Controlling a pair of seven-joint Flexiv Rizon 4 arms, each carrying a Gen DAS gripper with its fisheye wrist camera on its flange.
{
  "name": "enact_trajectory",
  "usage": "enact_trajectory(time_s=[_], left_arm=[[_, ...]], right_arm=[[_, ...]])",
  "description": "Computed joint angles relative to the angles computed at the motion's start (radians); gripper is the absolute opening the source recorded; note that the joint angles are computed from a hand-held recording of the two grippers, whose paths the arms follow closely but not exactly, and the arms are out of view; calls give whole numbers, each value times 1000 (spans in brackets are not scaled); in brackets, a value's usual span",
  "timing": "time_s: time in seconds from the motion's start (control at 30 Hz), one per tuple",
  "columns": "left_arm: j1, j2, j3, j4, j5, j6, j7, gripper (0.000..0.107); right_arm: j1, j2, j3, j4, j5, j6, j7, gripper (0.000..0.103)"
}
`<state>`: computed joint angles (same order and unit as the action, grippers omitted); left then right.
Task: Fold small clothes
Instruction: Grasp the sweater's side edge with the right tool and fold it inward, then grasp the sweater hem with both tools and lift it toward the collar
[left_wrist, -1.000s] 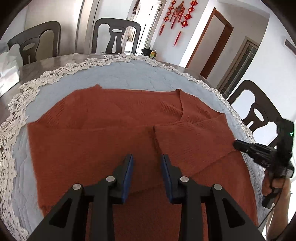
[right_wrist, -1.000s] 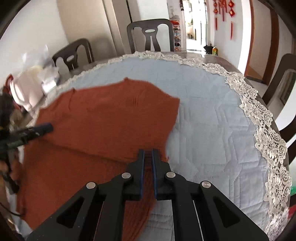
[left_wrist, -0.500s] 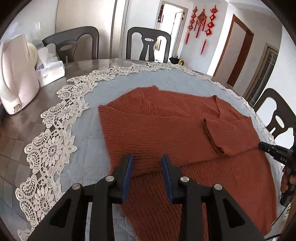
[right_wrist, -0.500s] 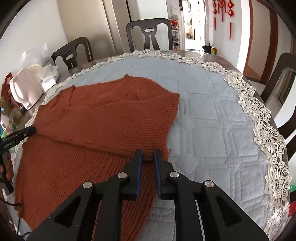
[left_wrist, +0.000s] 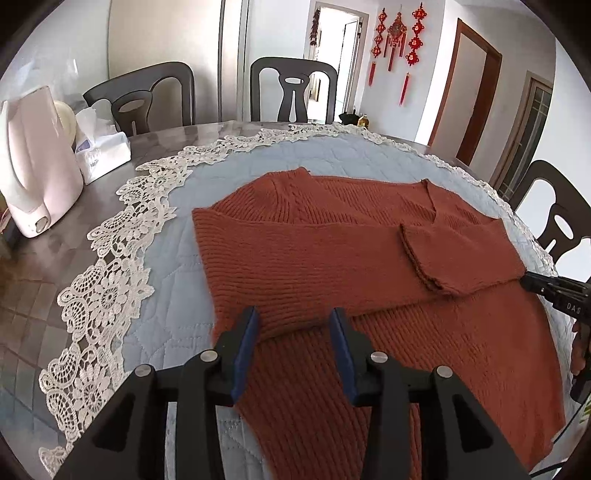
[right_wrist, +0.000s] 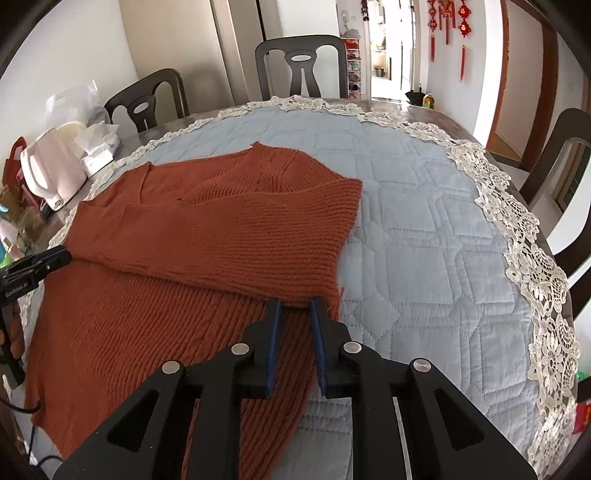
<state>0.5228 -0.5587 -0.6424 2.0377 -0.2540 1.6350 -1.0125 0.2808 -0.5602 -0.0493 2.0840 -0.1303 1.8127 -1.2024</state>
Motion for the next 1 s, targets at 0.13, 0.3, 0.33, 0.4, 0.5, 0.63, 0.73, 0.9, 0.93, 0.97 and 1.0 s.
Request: enact_trajectory(time_s=[0.13,0.3,0.33,0.4,0.5,0.63,0.73,0.9,0.93,0.97,1.0], left_arm=[[0,23,9,22,-6,-6,-8,43],[-21,43,45,42,-18,5,-23,43],[-8,44,32,49,-19,9,-23,43],[11,49,15,65,-14,20,-28,43],[42,52,-14,80,-1,25,-39,44],[96,55,-66,107,23,31,-55,45],[188,48,-154,143,41,29,-74,45],[394,-5,-361,204,78,-20,-113,45],[424,-18,-391,215,90,-27,-121,45],[452,-30,-418,226,103,-33,-129,46],[474,-41,-439,235,116,-37,-137,48]], right_arm=[[-70,4,82,4,-16,19,2,39],[-61,16,80,24,-11,34,7,40],[-62,19,82,29,-12,35,7,40],[-61,26,81,41,-12,39,6,40],[-67,37,91,58,-11,45,7,40],[-94,45,118,77,-15,50,15,43],[-134,47,159,93,-26,57,31,44],[-296,26,312,117,-106,76,81,45],[-299,26,314,126,-113,90,88,45],[-316,25,328,133,-129,98,100,45],[-348,20,356,140,-153,109,115,45]])
